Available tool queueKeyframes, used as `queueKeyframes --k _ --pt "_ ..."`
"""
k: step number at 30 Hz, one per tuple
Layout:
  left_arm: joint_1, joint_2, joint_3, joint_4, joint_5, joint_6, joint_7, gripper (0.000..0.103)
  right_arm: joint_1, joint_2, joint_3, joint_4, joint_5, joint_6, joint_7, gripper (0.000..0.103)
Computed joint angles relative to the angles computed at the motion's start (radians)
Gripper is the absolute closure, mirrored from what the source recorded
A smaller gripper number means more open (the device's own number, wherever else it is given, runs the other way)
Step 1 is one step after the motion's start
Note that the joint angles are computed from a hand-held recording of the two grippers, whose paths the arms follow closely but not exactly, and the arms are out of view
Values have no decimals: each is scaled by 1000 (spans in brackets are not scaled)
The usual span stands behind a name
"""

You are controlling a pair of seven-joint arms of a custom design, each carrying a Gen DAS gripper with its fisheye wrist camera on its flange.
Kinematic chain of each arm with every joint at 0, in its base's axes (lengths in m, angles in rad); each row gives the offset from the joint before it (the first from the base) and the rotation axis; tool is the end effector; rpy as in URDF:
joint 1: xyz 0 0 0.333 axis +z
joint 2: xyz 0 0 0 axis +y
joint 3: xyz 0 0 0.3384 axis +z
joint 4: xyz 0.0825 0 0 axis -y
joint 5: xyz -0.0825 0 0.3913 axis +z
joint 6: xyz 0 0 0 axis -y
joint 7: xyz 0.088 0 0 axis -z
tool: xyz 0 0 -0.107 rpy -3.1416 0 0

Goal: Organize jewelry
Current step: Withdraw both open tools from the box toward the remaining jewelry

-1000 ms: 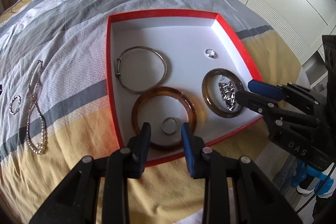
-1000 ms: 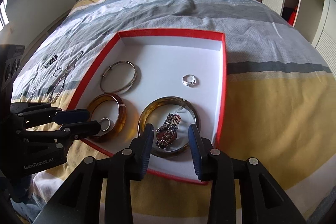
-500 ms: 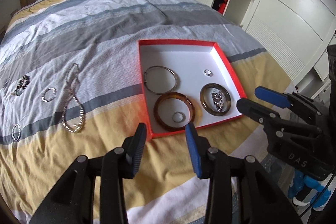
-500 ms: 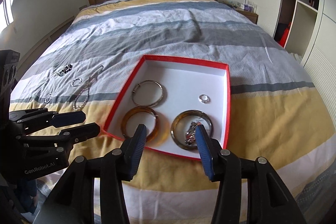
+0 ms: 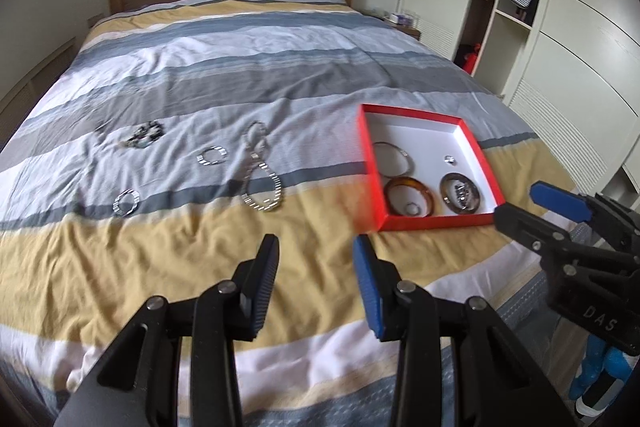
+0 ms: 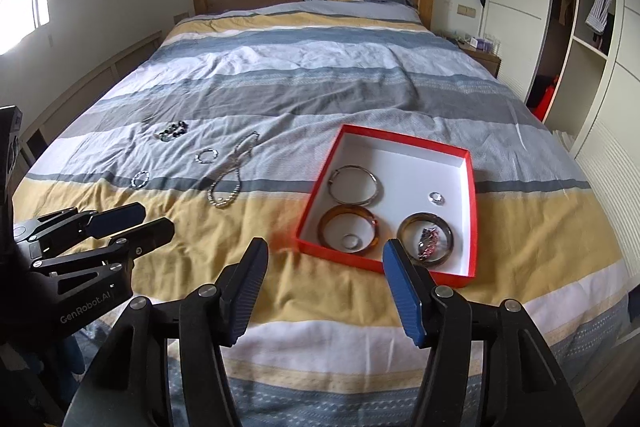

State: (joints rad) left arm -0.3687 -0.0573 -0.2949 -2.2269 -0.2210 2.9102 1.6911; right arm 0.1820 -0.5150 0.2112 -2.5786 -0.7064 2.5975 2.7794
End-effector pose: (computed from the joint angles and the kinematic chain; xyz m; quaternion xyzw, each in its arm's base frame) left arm 0.4553 -0.3422 0.5011 -0.4370 0.8228 -0.3397 0.1291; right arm 0.3799 0.1781 0.4980 -0.5530 0.7439 -0.2957 0.2311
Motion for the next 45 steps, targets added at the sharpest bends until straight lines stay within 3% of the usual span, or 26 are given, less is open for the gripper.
queueKeyframes --k 12,25,31,37,45 --pt "53 -220 77 -225 -112 66 36 59 88 5 84 77 -34 -110 20 42" --pt "96 -349 149 -369 -161 107 68 59 135 -10 105 106 -73 -147 73 40" --pt "169 -350 121 -393 -132 136 12 59 138 -9 101 104 -82 -145 91 40" --pt "166 -291 156 -381 -144 135 10 59 137 38 86 119 -84 -119 87 39" --pt "200 -146 129 -301 -116 123 -2 59 124 191 30 161 -89 -12 67 37"
